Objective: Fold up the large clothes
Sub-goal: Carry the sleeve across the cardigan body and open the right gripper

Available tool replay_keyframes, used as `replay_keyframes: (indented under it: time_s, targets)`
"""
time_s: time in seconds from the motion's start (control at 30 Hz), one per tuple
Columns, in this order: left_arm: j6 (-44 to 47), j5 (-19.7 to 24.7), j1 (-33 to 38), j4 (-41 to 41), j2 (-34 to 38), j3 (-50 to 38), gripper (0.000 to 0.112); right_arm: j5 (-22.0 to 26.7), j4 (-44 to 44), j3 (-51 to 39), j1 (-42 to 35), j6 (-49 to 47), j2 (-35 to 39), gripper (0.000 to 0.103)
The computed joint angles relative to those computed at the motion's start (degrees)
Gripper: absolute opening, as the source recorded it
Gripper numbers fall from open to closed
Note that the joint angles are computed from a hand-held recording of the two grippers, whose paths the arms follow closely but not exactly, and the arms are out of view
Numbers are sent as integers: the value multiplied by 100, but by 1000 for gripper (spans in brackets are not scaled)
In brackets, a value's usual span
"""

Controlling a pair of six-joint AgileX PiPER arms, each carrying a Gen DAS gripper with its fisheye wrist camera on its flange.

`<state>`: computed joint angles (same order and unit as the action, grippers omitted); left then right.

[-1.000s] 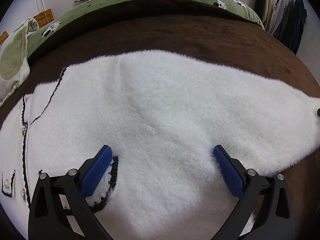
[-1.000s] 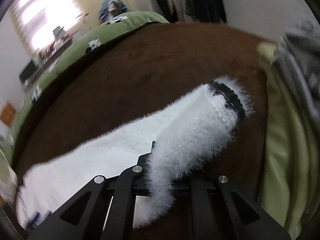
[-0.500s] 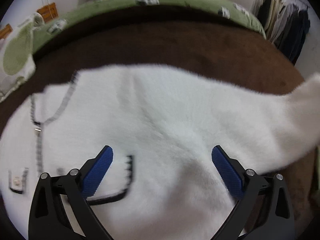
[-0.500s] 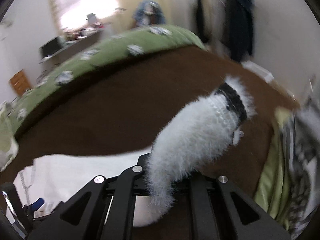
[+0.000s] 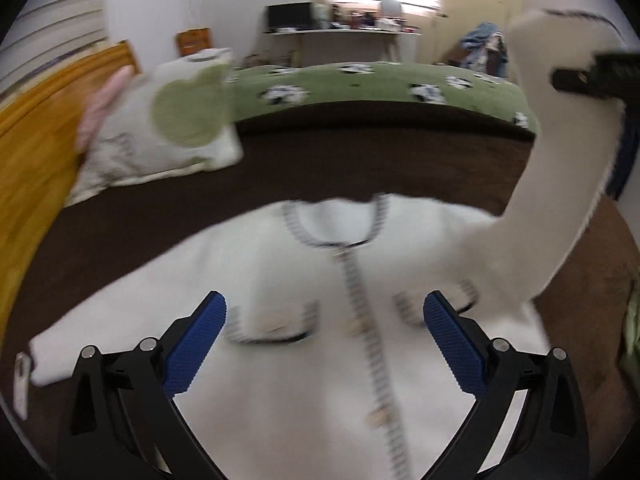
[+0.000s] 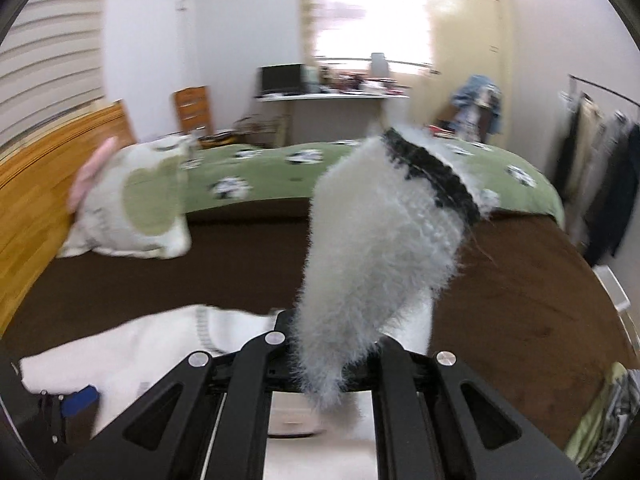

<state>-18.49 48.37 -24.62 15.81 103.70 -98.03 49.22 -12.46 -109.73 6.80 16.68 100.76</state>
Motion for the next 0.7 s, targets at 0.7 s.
replay_keyframes:
  time_s: [0.7]
  targets:
    - [1185,-1433,2301,-500,-850,2729,97,-602,325,672,1767,907,2367,36]
